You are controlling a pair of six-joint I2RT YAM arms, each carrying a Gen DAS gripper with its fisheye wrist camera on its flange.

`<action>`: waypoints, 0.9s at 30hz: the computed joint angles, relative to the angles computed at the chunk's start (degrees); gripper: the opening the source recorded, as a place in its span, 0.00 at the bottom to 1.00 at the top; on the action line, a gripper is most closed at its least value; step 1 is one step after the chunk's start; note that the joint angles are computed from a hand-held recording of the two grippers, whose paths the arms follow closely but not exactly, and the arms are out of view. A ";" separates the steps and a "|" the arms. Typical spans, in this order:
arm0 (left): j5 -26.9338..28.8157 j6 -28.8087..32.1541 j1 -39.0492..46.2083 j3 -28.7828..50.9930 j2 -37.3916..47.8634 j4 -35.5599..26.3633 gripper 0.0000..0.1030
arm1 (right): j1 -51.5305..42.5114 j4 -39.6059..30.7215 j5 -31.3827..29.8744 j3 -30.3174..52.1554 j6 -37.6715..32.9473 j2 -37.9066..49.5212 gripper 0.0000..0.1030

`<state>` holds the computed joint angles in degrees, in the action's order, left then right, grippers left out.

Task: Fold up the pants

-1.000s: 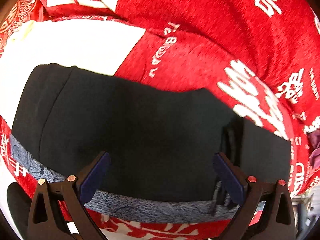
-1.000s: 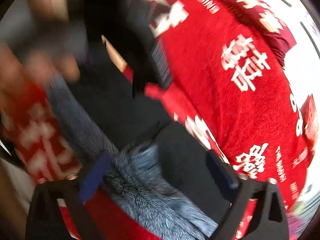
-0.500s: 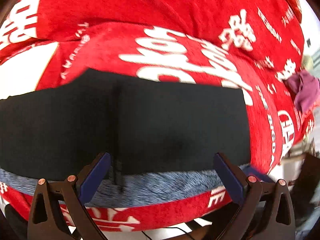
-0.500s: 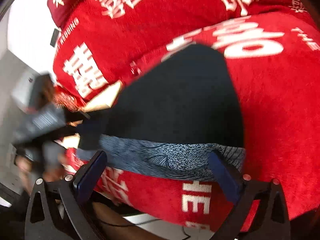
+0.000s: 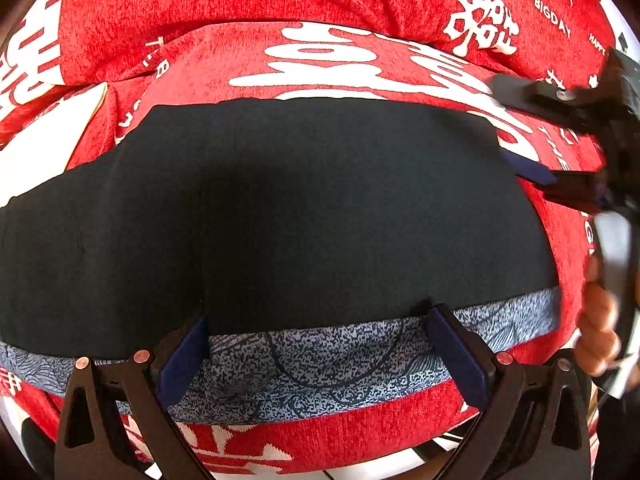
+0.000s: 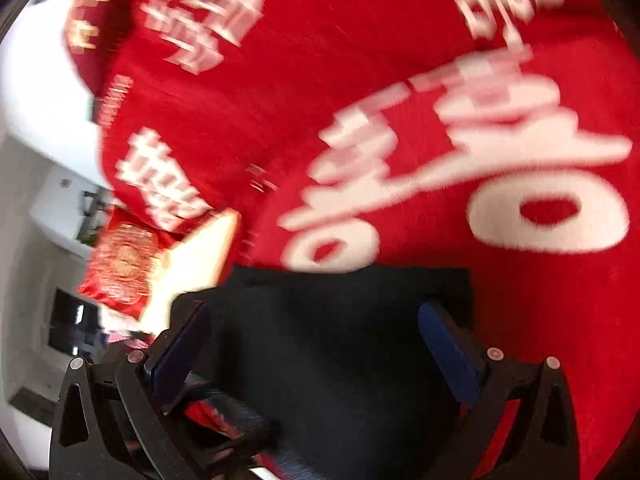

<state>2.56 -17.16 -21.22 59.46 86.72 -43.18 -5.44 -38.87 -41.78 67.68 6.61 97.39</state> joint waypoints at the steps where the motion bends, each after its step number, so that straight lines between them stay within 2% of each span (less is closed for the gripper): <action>1: 0.32 0.51 0.20 -0.03 -0.32 -0.37 1.00 | 0.09 1.96 -0.03 -1.17 0.66 -0.56 1.00; 3: 1.66 1.75 1.44 0.12 -1.61 -1.84 1.00 | 0.25 -0.53 0.89 0.12 1.72 -1.46 1.00; 6: 4.73 2.87 7.13 -3.35 -8.20 -2.31 1.00 | -0.60 -0.44 -0.08 -3.24 2.59 -11.38 1.00; 8: 5.40 4.39 13.57 -5.87 -10.69 -2.81 1.00 | 0.96 -0.78 3.85 -6.46 0.61 -19.31 1.00; 9: 5.16 4.98 16.60 -6.75 -10.36 -2.64 1.00 | 3.58 -2.60 8.57 -7.46 -0.37 -22.69 1.00; 10: 5.62 5.92 19.91 -7.41 -8.86 -2.37 1.00 | 5.82 -3.62 11.72 -7.97 -0.63 -24.06 1.00; 12: 14.43 9.28 27.85 -8.74 -6.51 -0.64 1.00 | 10.44 -4.34 15.52 -9.01 0.13 -25.70 1.00; 14: 12.99 10.06 28.82 -7.54 -7.16 -2.28 1.00 | 15.62 -4.19 18.57 -9.28 2.43 -25.69 1.00; 17: 16.72 12.50 33.99 -7.33 -11.86 -4.10 1.00 | 24.48 -3.26 22.26 -5.92 6.36 -21.89 1.00; 20: 14.04 18.18 40.58 -7.89 -16.80 -4.83 1.00 | 31.89 -3.50 27.09 0.18 5.36 -17.65 1.00; 22: 12.52 22.59 46.32 -9.20 -17.29 -3.58 1.00 | 36.02 -3.88 28.17 6.52 2.94 -11.99 1.00; 25: 9.53 25.89 51.29 -9.77 -9.41 -2.27 1.00 | 41.20 -5.95 28.08 19.48 -2.76 0.83 1.00; 27: 11.45 27.95 53.73 -11.92 -8.73 0.54 1.00 | 43.70 -9.82 25.10 31.97 -6.98 12.05 1.00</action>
<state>14.01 10.79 32.51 47.54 77.98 -42.63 38.26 -48.69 -16.68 99.65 -0.36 109.44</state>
